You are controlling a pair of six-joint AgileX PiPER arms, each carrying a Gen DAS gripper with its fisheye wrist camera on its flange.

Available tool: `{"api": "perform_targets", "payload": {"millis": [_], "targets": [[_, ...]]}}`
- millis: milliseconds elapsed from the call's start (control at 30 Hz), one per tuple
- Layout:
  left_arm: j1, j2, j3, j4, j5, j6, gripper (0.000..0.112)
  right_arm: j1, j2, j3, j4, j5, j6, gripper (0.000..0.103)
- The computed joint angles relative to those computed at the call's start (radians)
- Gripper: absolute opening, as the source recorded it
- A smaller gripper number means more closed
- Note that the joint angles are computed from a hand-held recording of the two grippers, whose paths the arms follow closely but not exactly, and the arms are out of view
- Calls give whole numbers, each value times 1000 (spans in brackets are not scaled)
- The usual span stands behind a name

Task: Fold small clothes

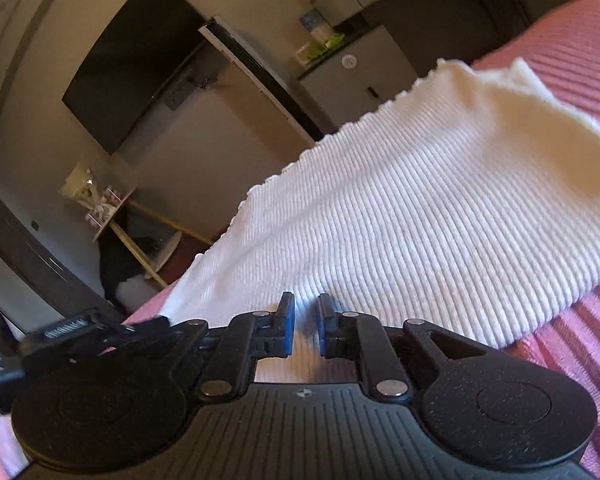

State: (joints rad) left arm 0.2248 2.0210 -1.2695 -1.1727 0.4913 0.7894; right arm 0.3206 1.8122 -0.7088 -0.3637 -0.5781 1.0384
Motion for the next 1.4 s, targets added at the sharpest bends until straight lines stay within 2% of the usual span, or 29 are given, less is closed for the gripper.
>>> {"api": "perform_targets", "payload": {"millis": [67, 100, 133, 167, 200, 267, 333, 367, 400, 433, 500, 567, 633, 700, 800, 933, 1033, 1100, 1167, 1233, 1267, 1400], "targets": [[2, 41, -63, 80, 34, -139, 70, -11, -17, 6, -35, 3, 25, 11], [5, 44, -69, 60, 36, -173, 70, -17, -29, 15, -44, -4, 26, 13], [9, 47, -62, 5, 36, -167, 64, -17, -40, 23, -43, -8, 21, 13], [12, 49, -61, -9, 27, -188, 41, -17, -50, 32, -53, -9, 23, 13], [16, 55, -76, 16, 34, -230, 32, -15, -59, 40, -56, -4, 20, 13], [20, 45, -88, 52, 54, -282, 28, 4, -69, 51, -40, 2, -18, 13], [16, 13, -76, 35, 49, -242, 26, 47, -82, 39, 49, 79, -126, 12], [16, -4, -72, 38, 50, -231, 26, 75, -84, 21, 132, 149, -215, 10], [10, -15, -81, 61, 51, -245, 26, 88, -61, -6, 175, 205, -268, 4], [2, -29, -90, 86, 59, -258, 26, 93, -39, -19, 191, 221, -282, 2], [-24, -58, -101, 127, 55, -271, 25, 68, -25, -12, 106, 184, -189, 2], [-59, -83, -117, 163, 52, -289, 25, 43, -46, -14, -4, 199, -73, 2], [-95, -105, -123, 188, 43, -309, 25, 7, -71, 15, -70, 152, 27, 2], [-137, -123, -140, 221, 35, -320, 25, -19, -106, 43, -22, 148, 35, 5], [-234, -118, -207, 358, 16, -410, 26, -84, -175, 94, 80, 132, -43, 7], [-382, -47, -315, 504, -30, -507, 26, -201, -215, 152, 71, 74, -10, 7], [-482, 48, -416, 604, -24, -577, 27, -276, -187, 168, 17, 30, 59, 7], [-543, 124, -491, 731, -16, -655, 30, -309, -164, 169, -13, 4, 95, 8], [-591, 184, -527, 841, -41, -714, 38, -333, -140, 168, -44, -25, 122, 8], [-598, 219, -531, 812, -60, -682, 48, -346, -119, 165, -53, -49, 128, 8], [-592, 223, -524, 737, -61, -632, 53, -355, -108, 166, -61, -64, 136, 8], [-561, 110, -351, 347, -107, -299, 55, -392, -70, 174, -108, -125, 186, 8]]}}
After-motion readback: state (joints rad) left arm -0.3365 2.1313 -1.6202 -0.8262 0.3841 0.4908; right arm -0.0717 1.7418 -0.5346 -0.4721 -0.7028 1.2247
